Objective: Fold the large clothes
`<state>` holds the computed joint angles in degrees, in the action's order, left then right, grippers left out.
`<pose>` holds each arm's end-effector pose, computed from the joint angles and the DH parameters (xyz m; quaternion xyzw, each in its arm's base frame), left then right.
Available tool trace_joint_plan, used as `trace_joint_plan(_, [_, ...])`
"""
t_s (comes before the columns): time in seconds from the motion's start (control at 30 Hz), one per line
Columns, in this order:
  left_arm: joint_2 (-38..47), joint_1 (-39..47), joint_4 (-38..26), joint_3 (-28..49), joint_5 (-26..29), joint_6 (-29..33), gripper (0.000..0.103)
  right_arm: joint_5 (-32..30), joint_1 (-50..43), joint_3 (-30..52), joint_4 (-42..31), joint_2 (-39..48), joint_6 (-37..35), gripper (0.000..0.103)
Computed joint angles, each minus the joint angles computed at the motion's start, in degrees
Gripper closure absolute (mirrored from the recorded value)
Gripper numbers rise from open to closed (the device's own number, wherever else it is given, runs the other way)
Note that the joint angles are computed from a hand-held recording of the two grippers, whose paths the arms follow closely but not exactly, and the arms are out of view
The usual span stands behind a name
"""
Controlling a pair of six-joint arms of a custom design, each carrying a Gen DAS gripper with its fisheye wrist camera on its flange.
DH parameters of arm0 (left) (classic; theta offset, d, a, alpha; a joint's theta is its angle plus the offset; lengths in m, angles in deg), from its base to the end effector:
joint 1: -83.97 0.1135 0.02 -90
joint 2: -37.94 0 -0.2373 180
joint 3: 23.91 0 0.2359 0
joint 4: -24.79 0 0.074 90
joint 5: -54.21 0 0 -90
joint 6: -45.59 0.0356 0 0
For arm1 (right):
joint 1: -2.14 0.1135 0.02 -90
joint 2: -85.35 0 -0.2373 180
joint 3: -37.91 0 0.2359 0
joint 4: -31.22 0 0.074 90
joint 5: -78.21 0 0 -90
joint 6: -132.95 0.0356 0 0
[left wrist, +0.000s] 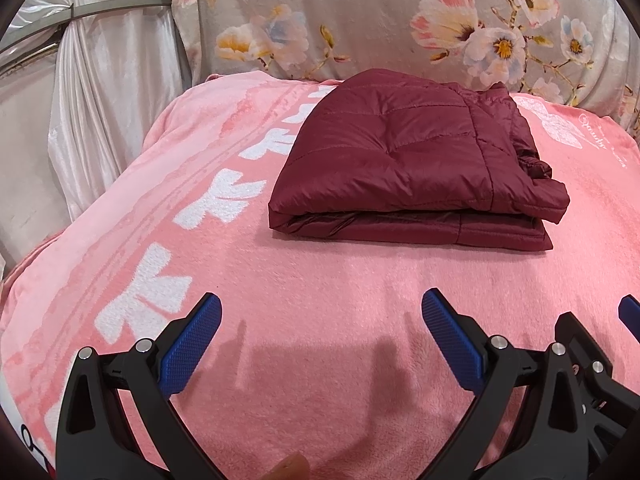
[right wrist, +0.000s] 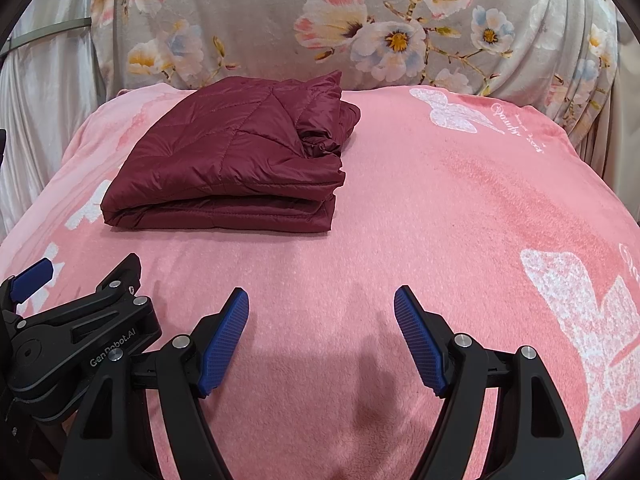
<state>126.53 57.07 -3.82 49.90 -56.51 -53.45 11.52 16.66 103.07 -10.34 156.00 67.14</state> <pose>0.2913 -0.1336 0.2168 0.0700 0.9035 0.0370 0.4211 0.2445 0.0488 0.2367 0.1505 0.9019 -0.0585 0.4006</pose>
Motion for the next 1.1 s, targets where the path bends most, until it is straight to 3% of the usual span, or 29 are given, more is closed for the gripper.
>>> trace_joint_plan(1.1, [0.35,-0.85,0.45,0.02,0.06,-0.04,0.011,0.25,-0.06,0.12,-0.01,0.07,0.2,0.029])
